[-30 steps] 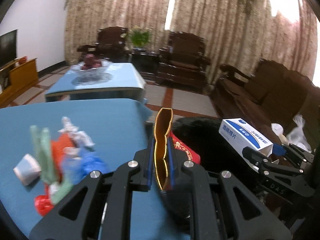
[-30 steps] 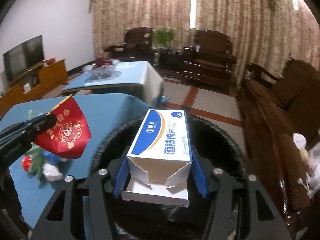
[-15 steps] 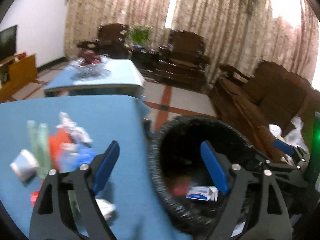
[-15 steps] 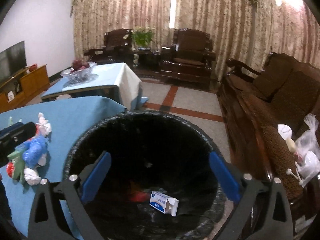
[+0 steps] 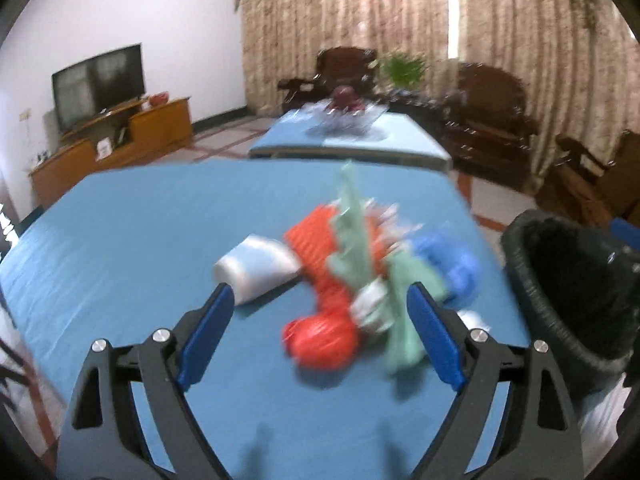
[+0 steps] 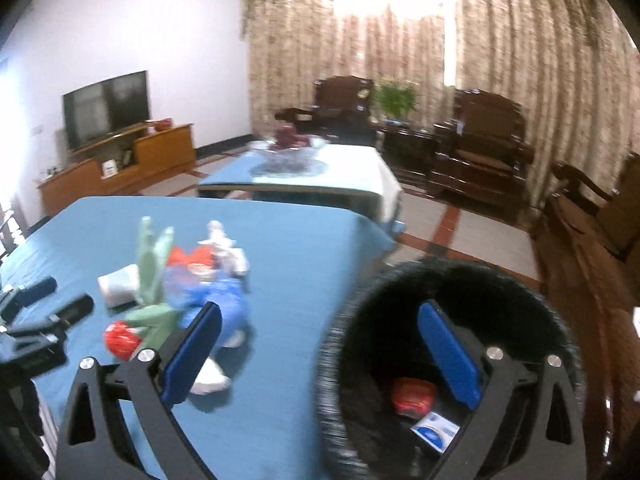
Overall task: Collect trash
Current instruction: 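Grasp the red plastic bag with the left gripper while the right gripper grasps the blue bag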
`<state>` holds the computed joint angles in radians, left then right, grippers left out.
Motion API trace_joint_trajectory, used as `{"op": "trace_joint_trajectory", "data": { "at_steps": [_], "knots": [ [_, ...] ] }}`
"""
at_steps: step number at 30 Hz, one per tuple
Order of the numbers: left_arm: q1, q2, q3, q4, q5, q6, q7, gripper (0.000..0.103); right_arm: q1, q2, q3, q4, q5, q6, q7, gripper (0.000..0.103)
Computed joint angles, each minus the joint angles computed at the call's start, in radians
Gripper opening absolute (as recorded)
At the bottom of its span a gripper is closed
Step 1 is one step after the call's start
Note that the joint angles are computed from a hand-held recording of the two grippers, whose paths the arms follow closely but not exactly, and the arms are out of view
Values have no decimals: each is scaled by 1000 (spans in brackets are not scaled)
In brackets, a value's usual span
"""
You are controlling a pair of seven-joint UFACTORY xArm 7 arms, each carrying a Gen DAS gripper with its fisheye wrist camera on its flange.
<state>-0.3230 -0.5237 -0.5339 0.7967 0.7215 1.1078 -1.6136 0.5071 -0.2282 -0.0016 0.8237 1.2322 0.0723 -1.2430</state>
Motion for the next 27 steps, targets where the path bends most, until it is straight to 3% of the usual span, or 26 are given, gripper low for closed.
{"op": "trace_joint_trajectory", "data": {
  "at_steps": [8,16,19,23,27],
  "knots": [
    [-7,-55,35,-119,-54,-90,13,82,18,25,63,5,175,25,-155,77],
    [32,9,59,-151,-33,-204,-4,77,-28,64,110,10,132,38,-127,68],
    [41,17,71,-170,-29,-261,-28,68,-38,77,118,12,95,43,-98,68],
    [51,6,90,-199,-32,-347,-41,42,-40,92,121,17,74,48,-82,68],
    [65,-1,73,-196,-36,-354,-40,34,-43,118,132,32,54,32,-63,66]
  ]
}}
